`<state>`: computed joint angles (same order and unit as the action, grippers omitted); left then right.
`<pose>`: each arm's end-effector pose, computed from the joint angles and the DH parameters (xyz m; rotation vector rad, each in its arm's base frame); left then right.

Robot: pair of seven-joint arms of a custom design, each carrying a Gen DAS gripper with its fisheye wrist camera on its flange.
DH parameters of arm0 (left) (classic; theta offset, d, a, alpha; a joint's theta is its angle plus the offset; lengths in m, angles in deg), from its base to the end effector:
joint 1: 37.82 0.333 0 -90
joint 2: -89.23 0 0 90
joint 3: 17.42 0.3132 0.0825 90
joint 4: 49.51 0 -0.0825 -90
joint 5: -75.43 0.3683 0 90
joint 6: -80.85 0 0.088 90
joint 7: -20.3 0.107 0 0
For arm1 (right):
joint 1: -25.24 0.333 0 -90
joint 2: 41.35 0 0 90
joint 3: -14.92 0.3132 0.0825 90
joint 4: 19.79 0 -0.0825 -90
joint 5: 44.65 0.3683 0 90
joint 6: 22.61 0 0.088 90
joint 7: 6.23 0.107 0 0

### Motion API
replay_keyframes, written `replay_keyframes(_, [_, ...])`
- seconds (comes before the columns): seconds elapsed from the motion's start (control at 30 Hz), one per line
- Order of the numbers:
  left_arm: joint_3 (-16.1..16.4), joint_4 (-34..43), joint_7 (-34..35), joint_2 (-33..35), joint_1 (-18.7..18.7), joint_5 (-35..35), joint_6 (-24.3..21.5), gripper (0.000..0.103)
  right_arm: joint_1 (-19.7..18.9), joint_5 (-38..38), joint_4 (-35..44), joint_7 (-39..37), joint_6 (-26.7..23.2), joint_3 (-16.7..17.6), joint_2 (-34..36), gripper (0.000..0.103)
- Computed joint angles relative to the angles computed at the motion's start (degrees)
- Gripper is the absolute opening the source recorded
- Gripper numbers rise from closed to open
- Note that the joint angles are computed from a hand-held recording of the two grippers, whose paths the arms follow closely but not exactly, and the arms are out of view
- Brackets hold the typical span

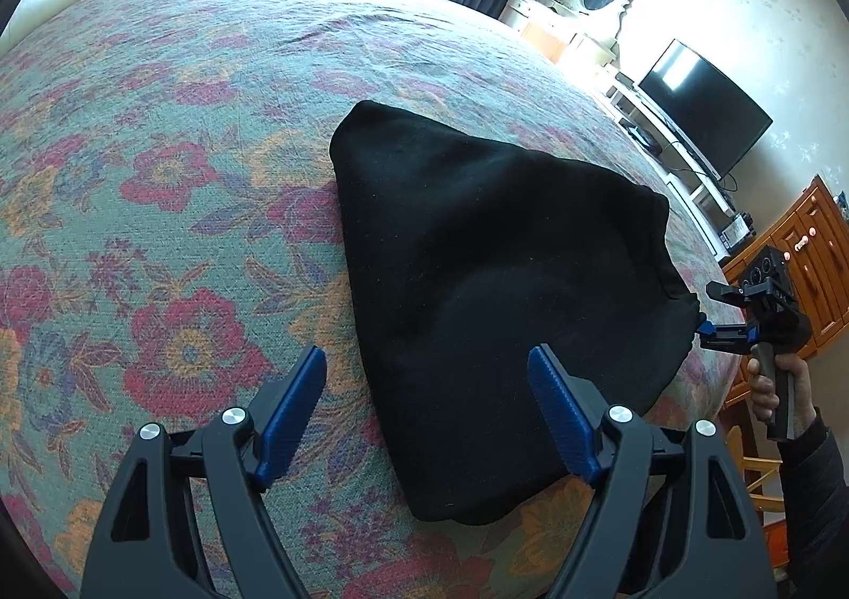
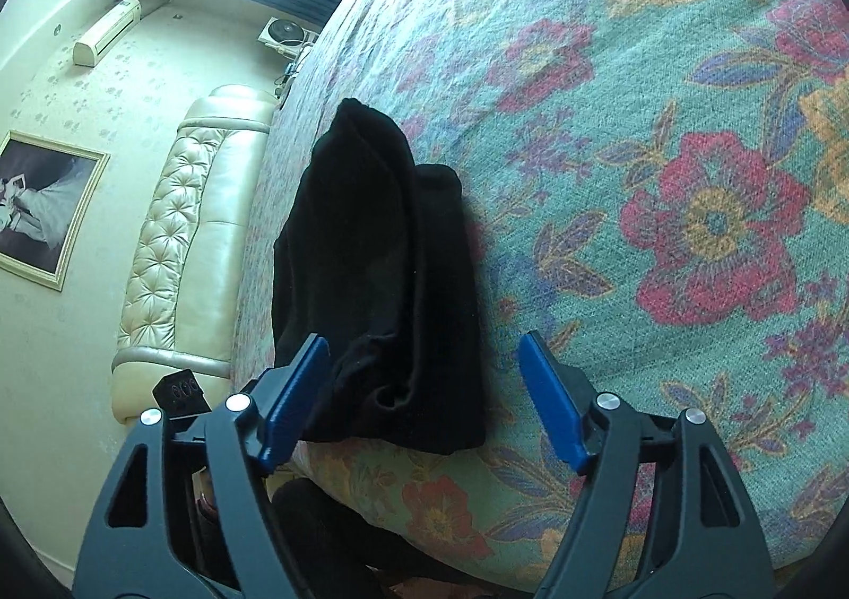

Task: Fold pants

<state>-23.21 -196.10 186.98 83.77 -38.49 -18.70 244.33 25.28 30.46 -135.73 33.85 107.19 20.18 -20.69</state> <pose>0.4281 0.0060 0.3162 -2.0600 1.8891 -1.0650 0.5849 0.0775 0.2842 -1.5721 1.6005 0.5669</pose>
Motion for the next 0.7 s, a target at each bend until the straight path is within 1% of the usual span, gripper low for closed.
replay_keyframes(0.07, [0.43, 0.31, -0.68, 0.57, 0.35, 0.66, -1.33, 0.081, -0.45, 0.46, 1.13, 0.38, -1.16, 0.10, 1.70, 0.074])
replay_keyframes(0.13, [1.15, 0.73, -2.01, 1.28, 1.06, 2.14, -4.05, 0.081, -0.73, 0.78, 2.26, 0.96, -1.62, 0.36, 3.26, 0.074])
replay_keyframes(0.2, [1.59, 1.28, -3.55, 2.07, 1.70, 3.47, -6.44, 0.081, -1.39, 1.35, 3.55, 1.14, -3.20, 0.88, 5.07, 0.074])
replay_keyframes(0.27, [1.57, 1.99, -4.64, 2.90, 2.05, 4.78, -7.01, 0.081, -1.96, 2.17, 4.58, 0.65, -4.21, 1.43, 6.48, 0.074])
replay_keyframes(0.37, [1.11, 2.90, -4.38, 4.05, 2.05, 5.67, -6.33, 0.081, -3.09, 3.28, 6.14, 0.05, -6.80, 2.18, 8.24, 0.075])
replay_keyframes(0.47, [0.90, 3.83, -4.49, 5.24, 2.17, 6.30, -6.77, 0.081, -3.75, 3.71, 7.71, 0.01, -8.92, 2.69, 9.88, 0.075])
replay_keyframes(0.6, [0.92, 4.79, -3.76, 6.56, 2.81, 5.72, -9.20, 0.081, -3.92, 3.24, 9.67, 0.09, -10.68, 3.25, 11.53, 0.076])
replay_keyframes(0.7, [1.25, 5.35, -2.96, 7.38, 3.75, 4.71, -12.70, 0.081, -3.77, 2.48, 10.89, -0.03, -10.95, 3.63, 12.27, 0.080])
